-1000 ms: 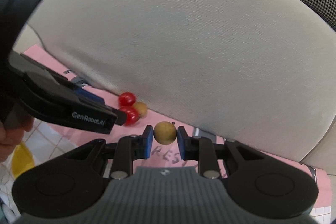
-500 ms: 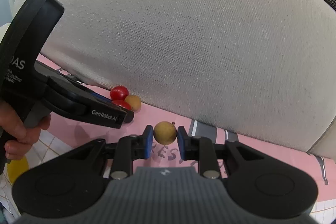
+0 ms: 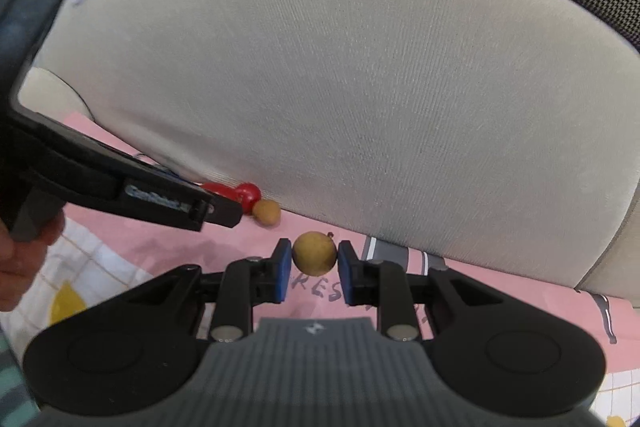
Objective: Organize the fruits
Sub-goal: 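Carry the cherry tomato and brown fruit over the colander with both tools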
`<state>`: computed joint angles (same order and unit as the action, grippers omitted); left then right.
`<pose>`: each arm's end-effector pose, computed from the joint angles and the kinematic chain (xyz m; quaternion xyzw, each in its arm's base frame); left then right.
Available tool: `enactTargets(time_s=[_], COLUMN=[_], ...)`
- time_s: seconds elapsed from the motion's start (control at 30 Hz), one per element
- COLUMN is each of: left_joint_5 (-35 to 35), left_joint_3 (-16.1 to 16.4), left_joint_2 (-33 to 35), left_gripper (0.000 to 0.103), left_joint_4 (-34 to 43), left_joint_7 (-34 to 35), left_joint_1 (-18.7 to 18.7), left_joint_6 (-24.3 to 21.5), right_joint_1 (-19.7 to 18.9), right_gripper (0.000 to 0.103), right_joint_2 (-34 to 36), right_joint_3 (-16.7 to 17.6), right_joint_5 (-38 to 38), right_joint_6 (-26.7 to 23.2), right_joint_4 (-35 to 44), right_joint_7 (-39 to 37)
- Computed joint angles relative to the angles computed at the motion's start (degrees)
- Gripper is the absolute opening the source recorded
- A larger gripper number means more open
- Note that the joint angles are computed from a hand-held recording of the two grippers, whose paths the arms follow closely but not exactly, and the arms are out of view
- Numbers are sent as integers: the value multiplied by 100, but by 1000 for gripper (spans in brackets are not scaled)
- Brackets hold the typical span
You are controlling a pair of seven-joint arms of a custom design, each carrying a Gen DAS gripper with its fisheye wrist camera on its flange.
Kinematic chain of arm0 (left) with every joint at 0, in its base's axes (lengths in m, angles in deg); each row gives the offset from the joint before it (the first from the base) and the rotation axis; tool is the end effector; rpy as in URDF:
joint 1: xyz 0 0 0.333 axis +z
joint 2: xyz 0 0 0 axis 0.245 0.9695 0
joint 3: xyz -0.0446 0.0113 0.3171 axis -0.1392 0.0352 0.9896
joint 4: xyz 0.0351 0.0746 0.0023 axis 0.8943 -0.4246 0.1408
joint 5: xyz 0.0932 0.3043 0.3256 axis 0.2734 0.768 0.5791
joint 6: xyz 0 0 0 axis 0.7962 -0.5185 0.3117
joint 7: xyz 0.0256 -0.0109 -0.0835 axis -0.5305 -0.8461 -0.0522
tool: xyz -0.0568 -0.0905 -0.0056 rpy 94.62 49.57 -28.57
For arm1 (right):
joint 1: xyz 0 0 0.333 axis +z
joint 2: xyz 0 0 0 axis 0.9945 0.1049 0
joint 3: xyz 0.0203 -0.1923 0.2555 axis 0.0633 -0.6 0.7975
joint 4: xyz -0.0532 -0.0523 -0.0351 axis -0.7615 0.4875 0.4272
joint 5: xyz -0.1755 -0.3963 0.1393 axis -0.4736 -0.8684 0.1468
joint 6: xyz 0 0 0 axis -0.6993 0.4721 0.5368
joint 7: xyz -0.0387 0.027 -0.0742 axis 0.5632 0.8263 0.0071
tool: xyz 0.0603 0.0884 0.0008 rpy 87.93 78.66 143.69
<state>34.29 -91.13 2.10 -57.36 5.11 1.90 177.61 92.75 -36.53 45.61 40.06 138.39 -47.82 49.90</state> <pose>0.5745 -0.2697 0.5720 -0.7898 0.5073 -0.2986 0.1723 0.6573 0.1245 0.5978 -0.8998 0.2727 -0.1275 0.3158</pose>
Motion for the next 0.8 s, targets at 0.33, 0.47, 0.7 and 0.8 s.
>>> enactTargets(time_s=[0.33,0.47,0.7,0.8], left_joint_5=[294,308,-40,-309], left_joint_3=[-301,-404,-477,-496], left_joint_2=[-145,68,403,550], left_gripper=[37,37,37,37], left_joint_4=[398,727,1089,1228], left_joint_7=[26,341,861,1074], left_joint_1=[-351,-546,-816,-895], left_joint_6=[-278,-467,-587,-639], right_joint_1=[-318,-487,-801,-896], right_gripper=[21,21,21,21], right_joint_2=[-647,-998,-1330,-1447], right_joint_3=[-302,-434,-616,-656], right_joint_5=[270,156,-192,-297], right_joint_6=[-393,-529,-889,-1002], right_joint_4=[-329,-580,-906,-1045], right_joint_7=[-201,-239,-138,-159])
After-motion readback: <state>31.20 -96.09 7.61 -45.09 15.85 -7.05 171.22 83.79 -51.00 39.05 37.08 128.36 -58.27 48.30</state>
